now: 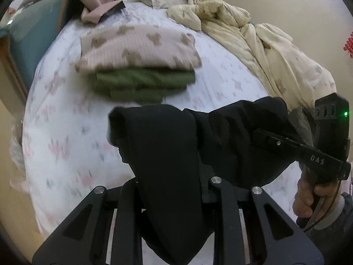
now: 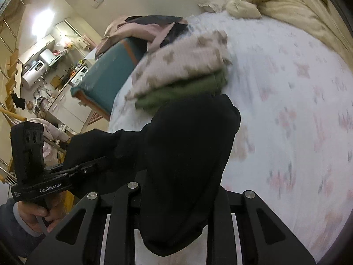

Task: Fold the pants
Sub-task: 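Lift the folded shorts with both grippers and carry them to the clothes stack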

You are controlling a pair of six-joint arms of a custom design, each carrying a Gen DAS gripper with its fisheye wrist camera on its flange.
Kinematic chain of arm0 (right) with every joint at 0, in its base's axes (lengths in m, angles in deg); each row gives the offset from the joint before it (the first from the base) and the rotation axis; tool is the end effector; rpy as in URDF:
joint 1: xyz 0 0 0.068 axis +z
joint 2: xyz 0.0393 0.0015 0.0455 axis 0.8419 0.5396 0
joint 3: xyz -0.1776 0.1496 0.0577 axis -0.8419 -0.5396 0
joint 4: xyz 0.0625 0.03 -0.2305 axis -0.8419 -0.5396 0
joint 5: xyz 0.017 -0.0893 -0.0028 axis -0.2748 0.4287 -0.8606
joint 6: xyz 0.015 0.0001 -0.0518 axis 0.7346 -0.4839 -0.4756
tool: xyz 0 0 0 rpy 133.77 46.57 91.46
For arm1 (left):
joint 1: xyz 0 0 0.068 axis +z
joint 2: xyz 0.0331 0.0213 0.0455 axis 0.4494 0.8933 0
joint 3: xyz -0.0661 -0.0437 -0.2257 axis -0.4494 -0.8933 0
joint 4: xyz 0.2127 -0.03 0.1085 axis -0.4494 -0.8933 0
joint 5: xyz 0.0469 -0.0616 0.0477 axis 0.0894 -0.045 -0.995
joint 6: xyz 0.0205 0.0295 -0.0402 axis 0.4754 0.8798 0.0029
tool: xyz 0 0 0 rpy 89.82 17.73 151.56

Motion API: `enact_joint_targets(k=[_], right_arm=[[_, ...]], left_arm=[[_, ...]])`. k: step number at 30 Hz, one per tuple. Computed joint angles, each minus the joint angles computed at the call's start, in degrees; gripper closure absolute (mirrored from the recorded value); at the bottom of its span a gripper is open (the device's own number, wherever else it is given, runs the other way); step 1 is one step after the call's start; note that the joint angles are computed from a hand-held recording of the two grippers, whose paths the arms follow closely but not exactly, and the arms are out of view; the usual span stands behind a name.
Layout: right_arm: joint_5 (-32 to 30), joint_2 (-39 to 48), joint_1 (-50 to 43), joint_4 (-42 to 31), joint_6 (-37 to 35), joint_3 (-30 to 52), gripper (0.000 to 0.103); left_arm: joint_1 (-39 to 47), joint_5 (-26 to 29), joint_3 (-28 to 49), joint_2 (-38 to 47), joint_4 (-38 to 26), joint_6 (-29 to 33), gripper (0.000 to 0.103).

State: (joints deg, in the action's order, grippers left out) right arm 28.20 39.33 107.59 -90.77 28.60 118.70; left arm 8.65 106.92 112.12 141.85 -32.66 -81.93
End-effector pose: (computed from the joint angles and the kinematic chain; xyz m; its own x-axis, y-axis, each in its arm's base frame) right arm 0.1277 0.1465 0.1914 -0.8154 0.2255 -0.5332 -0.1094 0.8444 0.5244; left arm 0.1879 -0.0732 0.2186 -0.8238 0.2004 -0.5303 0.4051 0.8624 -0.3034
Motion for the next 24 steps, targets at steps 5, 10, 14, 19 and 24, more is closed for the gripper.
enact_joint_targets(k=[5, 10, 14, 19, 24], right_arm=[[-9.42, 14.39, -12.72, 6.98, -11.34, 8.47, 0.079], [-16.87, 31.36, -22.03, 9.51, -20.72, 22.81, 0.079], [-19.49, 43.61, -26.15, 7.88, -25.64, 37.73, 0.079], [-21.6, 60.79, -30.11, 7.11, -27.81, 56.05, 0.079], [-24.58, 75.86, -32.94, 1.27, -27.4, 71.73, 0.056]], left_arm=[[4.32, 1.64, 8.64, 12.75, 6.13, 3.67, 0.084], [8.74, 4.05, 22.89, 27.11, 8.62, 5.53, 0.084], [9.74, 3.32, 34.81, 38.41, 12.28, 6.0, 0.084], [10.68, 2.29, 50.59, 55.7, 15.7, 4.12, 0.084], [12.88, 2.76, 67.75, 71.99, 9.33, 5.94, 0.074]])
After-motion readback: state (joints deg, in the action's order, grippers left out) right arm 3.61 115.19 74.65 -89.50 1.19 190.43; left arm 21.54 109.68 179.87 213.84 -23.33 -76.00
